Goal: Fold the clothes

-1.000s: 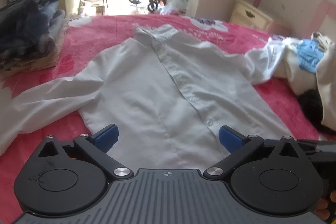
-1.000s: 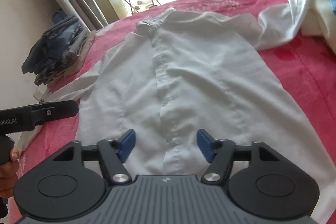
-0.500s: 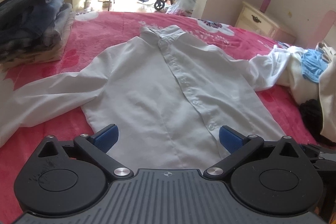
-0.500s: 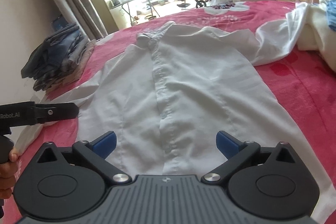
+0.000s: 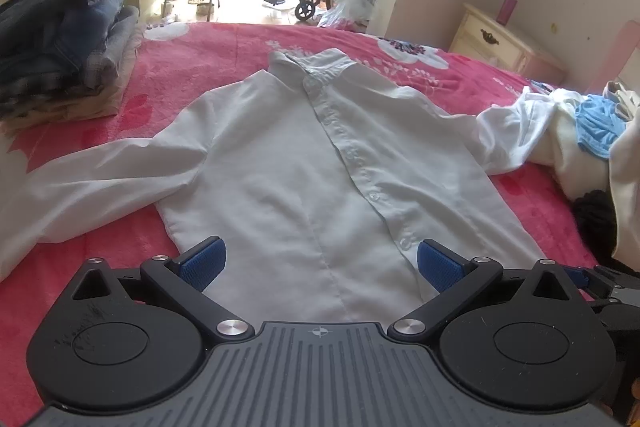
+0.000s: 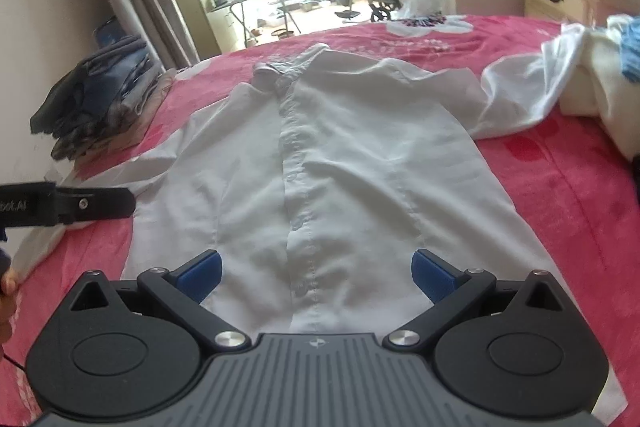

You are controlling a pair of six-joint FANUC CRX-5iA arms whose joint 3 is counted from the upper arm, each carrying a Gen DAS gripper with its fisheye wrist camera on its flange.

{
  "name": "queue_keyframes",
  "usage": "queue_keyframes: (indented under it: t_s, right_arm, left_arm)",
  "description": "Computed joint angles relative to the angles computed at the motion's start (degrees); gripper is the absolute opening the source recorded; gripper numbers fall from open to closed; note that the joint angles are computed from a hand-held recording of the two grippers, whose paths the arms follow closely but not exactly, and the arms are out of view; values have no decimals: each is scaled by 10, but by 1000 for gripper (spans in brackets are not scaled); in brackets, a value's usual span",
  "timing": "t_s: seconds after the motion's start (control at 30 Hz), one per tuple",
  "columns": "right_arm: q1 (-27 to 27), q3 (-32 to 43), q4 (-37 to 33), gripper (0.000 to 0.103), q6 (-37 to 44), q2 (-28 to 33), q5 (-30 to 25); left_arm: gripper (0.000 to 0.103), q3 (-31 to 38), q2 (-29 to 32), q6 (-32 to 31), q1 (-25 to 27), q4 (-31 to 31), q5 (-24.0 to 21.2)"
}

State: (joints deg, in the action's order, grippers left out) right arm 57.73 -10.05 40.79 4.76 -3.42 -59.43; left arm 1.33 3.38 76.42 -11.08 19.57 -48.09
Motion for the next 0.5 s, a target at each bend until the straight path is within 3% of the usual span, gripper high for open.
queue_keyframes:
  t_s: [0.5]
  right_arm:
    - [3,7,-2,103,3,3,-6]
  left_arm:
    - [103,-4,-2,-1,0,-4,6]
